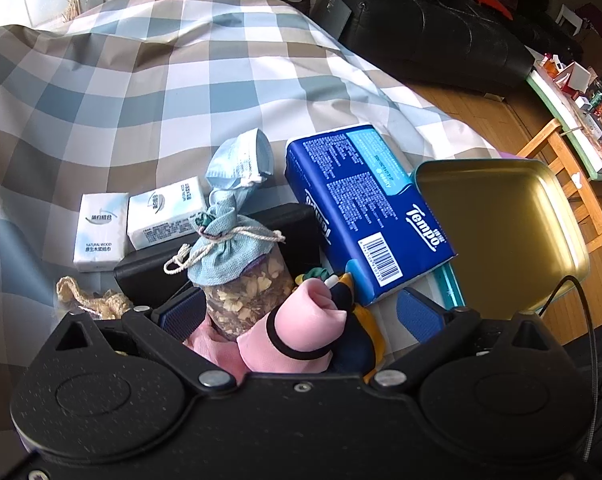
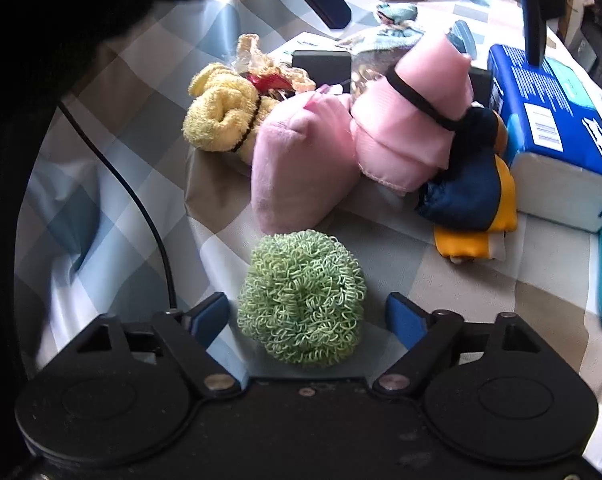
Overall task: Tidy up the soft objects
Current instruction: 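Grasp the green knitted scrubber ball with the right gripper, then grasp the blue-and-yellow plush with the left gripper while the right gripper holds the scrubber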
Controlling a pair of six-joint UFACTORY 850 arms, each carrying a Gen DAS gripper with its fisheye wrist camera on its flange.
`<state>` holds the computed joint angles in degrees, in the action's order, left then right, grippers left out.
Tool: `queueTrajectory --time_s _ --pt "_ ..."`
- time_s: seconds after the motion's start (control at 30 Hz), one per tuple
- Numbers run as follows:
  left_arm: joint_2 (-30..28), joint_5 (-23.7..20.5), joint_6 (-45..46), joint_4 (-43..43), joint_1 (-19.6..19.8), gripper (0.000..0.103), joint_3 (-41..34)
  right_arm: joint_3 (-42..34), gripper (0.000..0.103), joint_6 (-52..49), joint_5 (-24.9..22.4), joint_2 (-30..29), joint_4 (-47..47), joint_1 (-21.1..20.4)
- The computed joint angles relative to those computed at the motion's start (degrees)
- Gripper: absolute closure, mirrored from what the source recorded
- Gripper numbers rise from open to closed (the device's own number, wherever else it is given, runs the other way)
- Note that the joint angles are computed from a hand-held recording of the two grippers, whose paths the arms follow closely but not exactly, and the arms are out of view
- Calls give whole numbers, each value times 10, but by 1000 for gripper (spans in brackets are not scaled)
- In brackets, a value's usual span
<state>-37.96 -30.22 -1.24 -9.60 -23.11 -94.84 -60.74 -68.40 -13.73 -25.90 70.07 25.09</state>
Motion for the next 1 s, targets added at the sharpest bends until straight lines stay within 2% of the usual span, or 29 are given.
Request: queueTrajectory --time_s 0.07,0.13,0.37,0.6,0.73,0.8,0.97,1.0 --pt "0 0 -6 10 -2 5 3 0 43 -28 -14 0 23 -3" --pt "0 -1 -20 28 -6 5 6 3 48 -45 -22 5 32 -6" --pt "3 -2 -28 39 -12 5 17 57 48 -184 25 62 141 -11" --pt "3 6 -35 39 -17 5 24 80 48 -106 49 89 91 -29" --pt "-12 -12 -38 33 -14 5 9 76 48 -77 41 89 83 -38" --pt "-22 -27 -38 28 -13 5 -2 77 48 -95 42 89 102 -41" --pt "-46 -63 -16 -8 -9 17 -28 77 48 -81 37 93 89 -50" --pt "-48 -66 -14 -8 -10 25 -30 76 48 -78 35 90 89 -51"
